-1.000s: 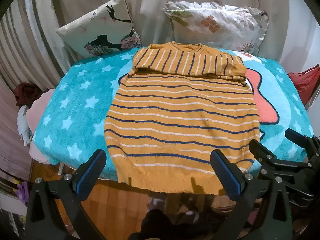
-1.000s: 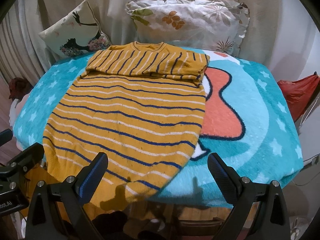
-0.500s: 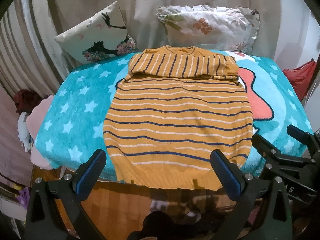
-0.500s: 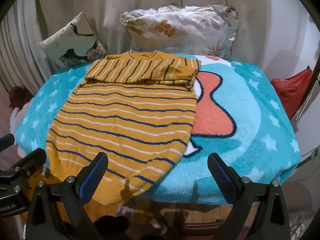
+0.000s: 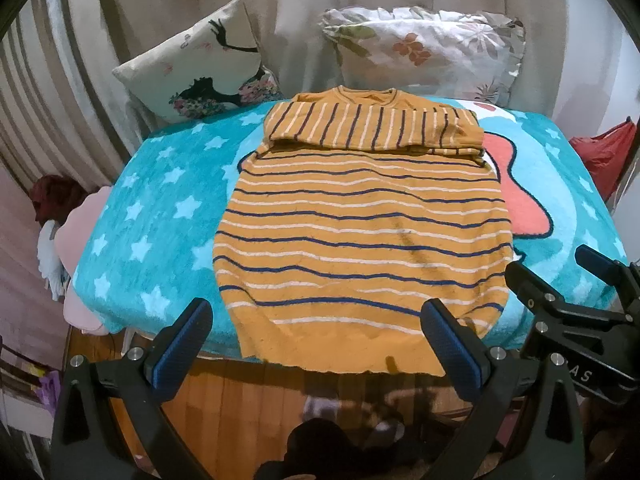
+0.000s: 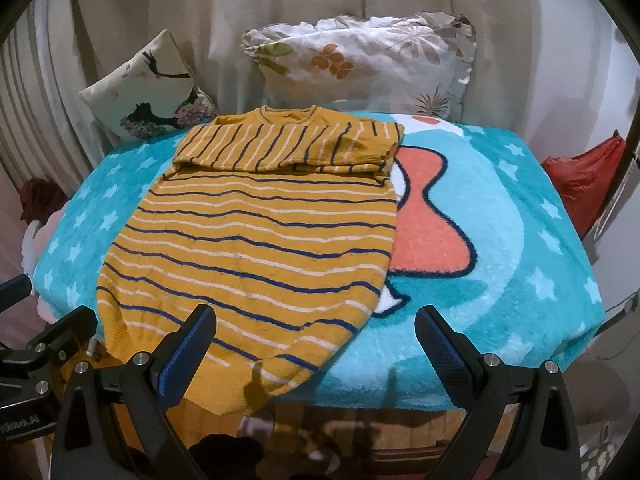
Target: Fold small clothes
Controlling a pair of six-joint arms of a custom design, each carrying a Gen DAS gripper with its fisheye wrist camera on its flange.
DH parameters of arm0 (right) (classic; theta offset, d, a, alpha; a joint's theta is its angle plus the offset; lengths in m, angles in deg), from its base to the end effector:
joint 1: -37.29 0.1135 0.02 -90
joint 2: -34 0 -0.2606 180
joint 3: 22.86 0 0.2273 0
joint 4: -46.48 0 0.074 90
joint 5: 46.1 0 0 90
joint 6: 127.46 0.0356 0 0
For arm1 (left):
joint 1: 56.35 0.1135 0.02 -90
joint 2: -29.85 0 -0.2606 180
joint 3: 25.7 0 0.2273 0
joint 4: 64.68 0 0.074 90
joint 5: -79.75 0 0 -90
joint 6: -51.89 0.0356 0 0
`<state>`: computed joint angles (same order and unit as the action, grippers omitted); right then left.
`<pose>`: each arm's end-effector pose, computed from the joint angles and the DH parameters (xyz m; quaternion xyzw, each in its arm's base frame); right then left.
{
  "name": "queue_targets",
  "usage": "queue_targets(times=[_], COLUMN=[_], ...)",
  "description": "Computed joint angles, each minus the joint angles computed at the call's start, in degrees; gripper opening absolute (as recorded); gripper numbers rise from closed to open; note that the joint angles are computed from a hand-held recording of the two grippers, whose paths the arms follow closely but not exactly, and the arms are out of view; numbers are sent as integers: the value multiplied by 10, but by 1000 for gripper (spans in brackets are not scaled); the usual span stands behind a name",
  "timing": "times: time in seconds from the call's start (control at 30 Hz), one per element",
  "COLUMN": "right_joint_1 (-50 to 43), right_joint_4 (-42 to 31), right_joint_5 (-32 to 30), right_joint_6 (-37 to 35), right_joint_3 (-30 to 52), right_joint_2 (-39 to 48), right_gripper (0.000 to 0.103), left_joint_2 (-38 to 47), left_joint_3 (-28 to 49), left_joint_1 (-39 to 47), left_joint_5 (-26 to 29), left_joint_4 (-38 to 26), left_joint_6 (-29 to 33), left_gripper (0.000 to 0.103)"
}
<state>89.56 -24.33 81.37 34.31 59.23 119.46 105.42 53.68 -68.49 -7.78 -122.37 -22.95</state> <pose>0.1727 0.1878 0.2615 0.2024 0.9170 -0.0342 0.3421 0.2406 -0.0533 0.2925 0.2308 0.9221 -0.0123 0.3104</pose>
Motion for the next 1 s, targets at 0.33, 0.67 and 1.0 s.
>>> queue_targets(times=[0.33,0.67,1.0], right_joint_1=[-6,-17,-97], right_joint_4=[21,17,78], right_joint_5=[-4,16,-46], right_joint_6=[-27,-10,-62], right_joint_3=[4,-21,-39], right_joint_2=[10,-14,15], right_gripper=[101,101,101], left_joint_2=[7,28,154], left_joint_3=[2,5,82], left_joint_1=[9,-19,-15], left_joint_5=[-1,-25,1], left_joint_4=[0,-5,-4], left_joint_6=[-2,-6,10], left_gripper=[103,103,103])
